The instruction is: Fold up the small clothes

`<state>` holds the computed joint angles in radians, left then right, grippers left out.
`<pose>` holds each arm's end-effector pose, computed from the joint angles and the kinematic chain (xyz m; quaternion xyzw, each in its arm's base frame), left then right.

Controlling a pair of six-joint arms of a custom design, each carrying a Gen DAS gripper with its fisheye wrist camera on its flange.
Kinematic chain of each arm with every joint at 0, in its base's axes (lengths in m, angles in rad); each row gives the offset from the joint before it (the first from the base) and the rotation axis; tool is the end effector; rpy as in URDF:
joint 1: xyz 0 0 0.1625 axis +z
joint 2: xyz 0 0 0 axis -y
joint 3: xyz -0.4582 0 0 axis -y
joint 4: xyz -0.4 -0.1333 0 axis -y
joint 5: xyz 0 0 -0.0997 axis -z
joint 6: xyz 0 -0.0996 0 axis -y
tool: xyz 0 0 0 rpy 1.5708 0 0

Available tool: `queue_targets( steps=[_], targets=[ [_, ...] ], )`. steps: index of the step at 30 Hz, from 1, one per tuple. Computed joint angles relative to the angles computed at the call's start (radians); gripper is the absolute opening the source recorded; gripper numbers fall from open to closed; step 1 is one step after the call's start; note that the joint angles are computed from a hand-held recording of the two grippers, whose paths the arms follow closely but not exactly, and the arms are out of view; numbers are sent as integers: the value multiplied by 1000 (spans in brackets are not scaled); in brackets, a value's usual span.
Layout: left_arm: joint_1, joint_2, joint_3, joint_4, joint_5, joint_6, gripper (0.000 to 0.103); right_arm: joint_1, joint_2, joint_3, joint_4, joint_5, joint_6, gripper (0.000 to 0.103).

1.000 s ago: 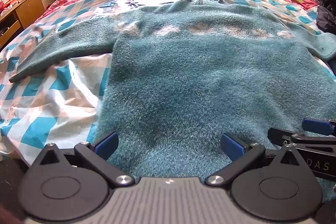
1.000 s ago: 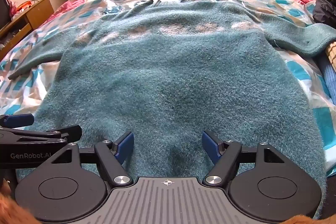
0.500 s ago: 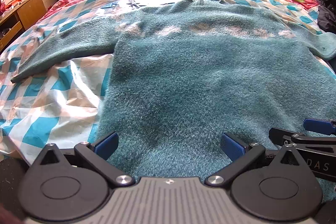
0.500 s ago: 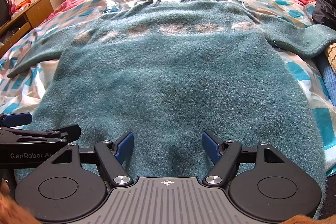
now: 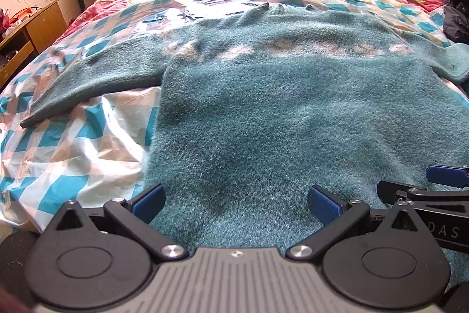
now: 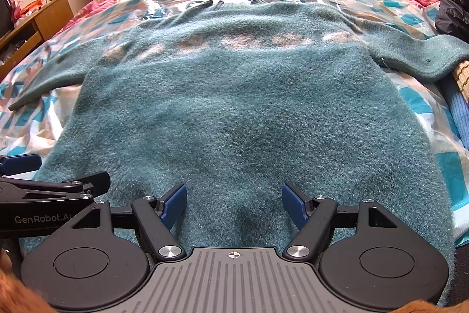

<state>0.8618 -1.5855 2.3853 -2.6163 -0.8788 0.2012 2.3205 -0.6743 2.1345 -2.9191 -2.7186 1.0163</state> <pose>-0.1028 -0.4222 0.2836 0.3731 0.8569 -0.1961 0.2968 0.3695 -0.3345 -0.0007 -0.0813 -0.8351 0.3890 0.3804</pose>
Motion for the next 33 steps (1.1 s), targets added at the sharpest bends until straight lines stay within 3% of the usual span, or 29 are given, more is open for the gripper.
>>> queue_targets(
  steps=[12,19,33],
  targets=[
    [-3,24,-10,-32,-22,21,103,-8,-4,18,-80,-3,-12,73],
    [9,44,-17,-24,-17,18,103,-16,-4,16,-49,5,14,73],
    [16,85,-29,39,10,-15,103,-21,4,25,-121,21,-38,77]
  ],
)
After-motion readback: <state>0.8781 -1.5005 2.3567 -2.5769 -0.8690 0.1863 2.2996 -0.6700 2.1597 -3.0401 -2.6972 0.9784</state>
